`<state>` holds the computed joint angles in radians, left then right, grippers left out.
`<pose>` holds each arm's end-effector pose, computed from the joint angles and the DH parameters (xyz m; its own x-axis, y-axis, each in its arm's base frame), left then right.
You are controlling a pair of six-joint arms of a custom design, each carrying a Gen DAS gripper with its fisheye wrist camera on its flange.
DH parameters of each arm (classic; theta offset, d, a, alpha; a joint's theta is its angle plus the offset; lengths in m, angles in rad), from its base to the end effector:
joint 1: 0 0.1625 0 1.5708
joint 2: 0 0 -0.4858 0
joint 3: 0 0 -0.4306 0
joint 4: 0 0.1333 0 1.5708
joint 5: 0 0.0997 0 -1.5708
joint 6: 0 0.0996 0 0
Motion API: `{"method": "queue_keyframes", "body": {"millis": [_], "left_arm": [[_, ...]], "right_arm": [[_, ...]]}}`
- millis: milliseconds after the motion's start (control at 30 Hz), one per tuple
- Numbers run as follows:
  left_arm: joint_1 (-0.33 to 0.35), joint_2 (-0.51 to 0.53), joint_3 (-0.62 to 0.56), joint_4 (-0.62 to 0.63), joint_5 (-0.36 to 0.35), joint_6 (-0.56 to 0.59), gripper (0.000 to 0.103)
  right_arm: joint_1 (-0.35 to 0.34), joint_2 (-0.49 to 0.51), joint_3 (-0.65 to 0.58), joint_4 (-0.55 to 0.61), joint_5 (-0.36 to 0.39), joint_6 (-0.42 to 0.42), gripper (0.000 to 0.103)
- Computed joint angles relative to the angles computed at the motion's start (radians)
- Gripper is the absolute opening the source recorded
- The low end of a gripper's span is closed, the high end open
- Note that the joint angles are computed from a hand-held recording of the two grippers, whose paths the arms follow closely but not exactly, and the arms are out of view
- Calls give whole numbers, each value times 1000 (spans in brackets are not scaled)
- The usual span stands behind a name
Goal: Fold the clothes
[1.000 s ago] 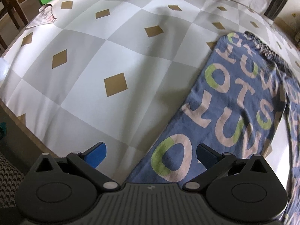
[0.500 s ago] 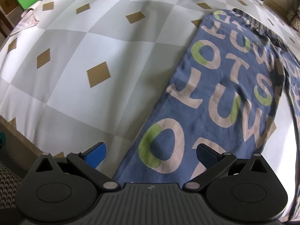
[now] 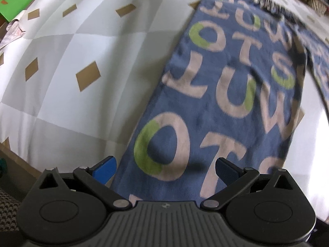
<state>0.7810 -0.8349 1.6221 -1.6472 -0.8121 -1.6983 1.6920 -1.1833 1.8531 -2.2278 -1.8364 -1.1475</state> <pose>-0.3255 -0.6069 0.0977 -0.5094 -0.6349 -0.5808 -0.2590 0.7568 -0.6001 0.1813 -0.6021 0.2476 -0.2831 -0.9543 0.0961 -0.9226 0.2983 0.2446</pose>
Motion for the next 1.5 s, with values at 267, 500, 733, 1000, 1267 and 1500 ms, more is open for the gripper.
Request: {"method": "queue_keyframes", "body": {"millis": [267,500,733,1000,1267,1500], "left_arm": [[-3,-16,41,-63,-32,-29,103],[-20,5,27,-35,-17,-6,103],[-29,7,35,-70,-31,-12,103],[-42,20,27,-59,-29,-5,103],[-63,27,34,-61,-40,-17,103],[-76,36,28,-59,-49,-17,103]], "right_arm": [[2,-15,-1,25,-28,21,56],[4,-41,17,19,-42,45,56],[-8,-33,22,-20,-76,54,60],[-15,-58,-17,20,-100,186,60],[-29,-45,-18,-46,-104,310,60],[-34,-46,-5,-146,-146,400,62]]}}
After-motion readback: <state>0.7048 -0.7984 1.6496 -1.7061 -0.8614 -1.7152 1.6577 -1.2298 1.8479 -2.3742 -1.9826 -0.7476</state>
